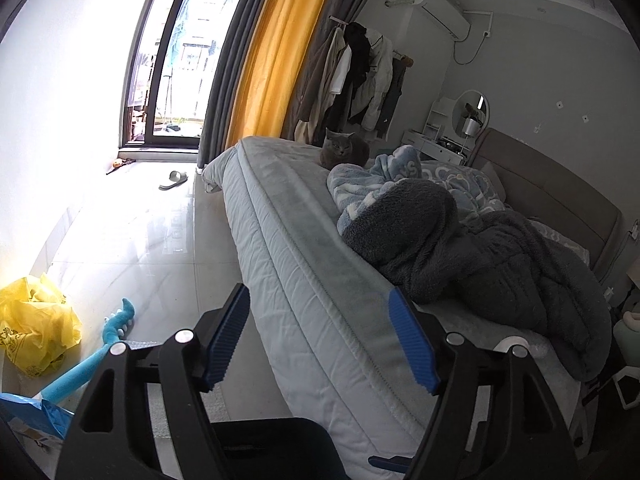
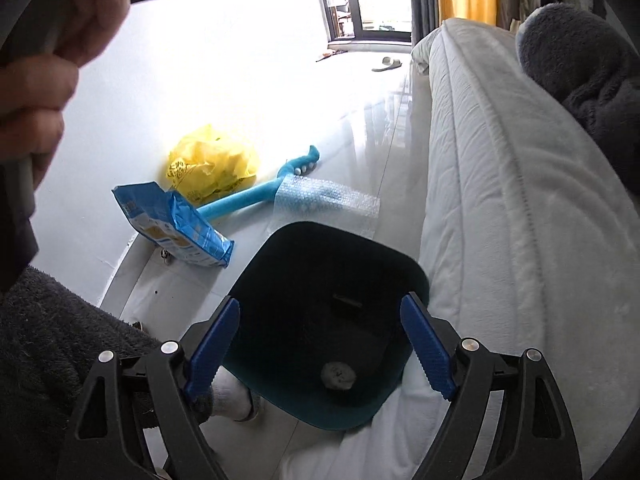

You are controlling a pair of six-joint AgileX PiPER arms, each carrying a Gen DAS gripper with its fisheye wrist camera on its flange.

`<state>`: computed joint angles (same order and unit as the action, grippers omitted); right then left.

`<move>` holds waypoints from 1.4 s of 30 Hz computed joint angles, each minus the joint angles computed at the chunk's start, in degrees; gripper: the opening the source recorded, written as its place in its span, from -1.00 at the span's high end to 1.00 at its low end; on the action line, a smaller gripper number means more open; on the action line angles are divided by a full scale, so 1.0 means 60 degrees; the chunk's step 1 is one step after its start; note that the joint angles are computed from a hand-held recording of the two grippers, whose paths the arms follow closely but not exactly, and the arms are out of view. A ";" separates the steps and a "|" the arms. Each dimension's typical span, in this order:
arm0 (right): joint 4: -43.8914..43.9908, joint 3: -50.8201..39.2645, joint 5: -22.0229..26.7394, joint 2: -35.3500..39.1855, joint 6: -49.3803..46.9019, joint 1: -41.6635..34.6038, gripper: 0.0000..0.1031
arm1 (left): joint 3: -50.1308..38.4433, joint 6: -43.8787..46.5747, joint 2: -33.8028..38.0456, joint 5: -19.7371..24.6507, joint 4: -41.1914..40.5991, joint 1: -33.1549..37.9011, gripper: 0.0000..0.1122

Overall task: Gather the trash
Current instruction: 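Grasp the blue-white wet-wipe packet with the right tool from the bed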

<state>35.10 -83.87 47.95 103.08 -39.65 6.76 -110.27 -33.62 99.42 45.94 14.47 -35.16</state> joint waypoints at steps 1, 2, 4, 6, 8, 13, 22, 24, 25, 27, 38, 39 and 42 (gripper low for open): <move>0.0086 0.0010 0.0001 -0.0091 -0.0111 -0.0160 -0.62 | -0.0086 -0.0046 0.0072 0.0015 0.0045 -0.0080 -0.36; 0.0178 0.0060 -0.0036 -0.0215 -0.0212 -0.0306 -0.62 | -0.0141 -0.0121 0.0120 0.0036 0.0117 -0.0176 -0.37; 0.0310 0.0028 -0.0012 -0.0351 -0.0392 -0.0668 -0.62 | -0.0254 -0.0097 0.0226 0.0028 0.0057 -0.0251 -0.38; 0.0503 0.0035 0.0019 -0.0491 -0.0569 -0.1041 -0.62 | -0.0405 -0.0108 0.0360 0.0049 0.0050 -0.0364 -0.40; 0.0755 0.0087 0.0025 -0.0607 -0.0725 -0.1404 -0.62 | -0.0611 -0.0030 0.0530 0.0090 -0.0058 -0.0474 -0.40; 0.1299 -0.0087 0.0191 -0.0623 -0.1101 -0.2488 -0.62 | -0.1104 0.0024 0.0955 0.0190 -0.0062 -0.0805 -0.44; 0.1682 -0.0160 -0.0002 -0.0803 -0.1687 -0.4212 -0.62 | -0.2003 0.0181 0.1790 0.0512 -0.0348 -0.1161 -0.47; 0.1815 -0.0084 -0.0029 -0.0838 -0.1877 -0.4577 -0.62 | -0.2304 0.0225 0.2027 0.0607 -0.0449 -0.1238 -0.47; 0.1868 -0.0078 -0.0006 -0.0838 -0.1933 -0.4744 -0.62 | -0.2377 0.0254 0.2101 0.0586 -0.0522 -0.1272 -0.47; 0.1937 -0.0039 -0.0042 -0.0821 -0.2000 -0.5020 -0.62 | -0.2589 0.0242 0.2271 0.0628 -0.0542 -0.1401 -0.48; 0.2099 -0.0078 0.0517 -0.0465 -0.2147 -0.6111 -0.33 | -0.4662 0.0877 0.3739 0.1386 -0.0962 -0.2022 -0.51; 0.2080 -0.0070 0.0509 -0.0454 -0.2150 -0.6151 -0.32 | -0.4849 0.0986 0.3862 0.1455 -0.0998 -0.2069 -0.51; 0.2068 -0.0101 0.0582 -0.0345 -0.2105 -0.6298 -0.26 | -0.5355 0.1318 0.4194 0.1622 -0.1097 -0.2242 -0.53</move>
<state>47.51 -84.47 51.44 101.00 -52.28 -31.03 -142.40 -25.71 124.59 55.68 7.89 -48.61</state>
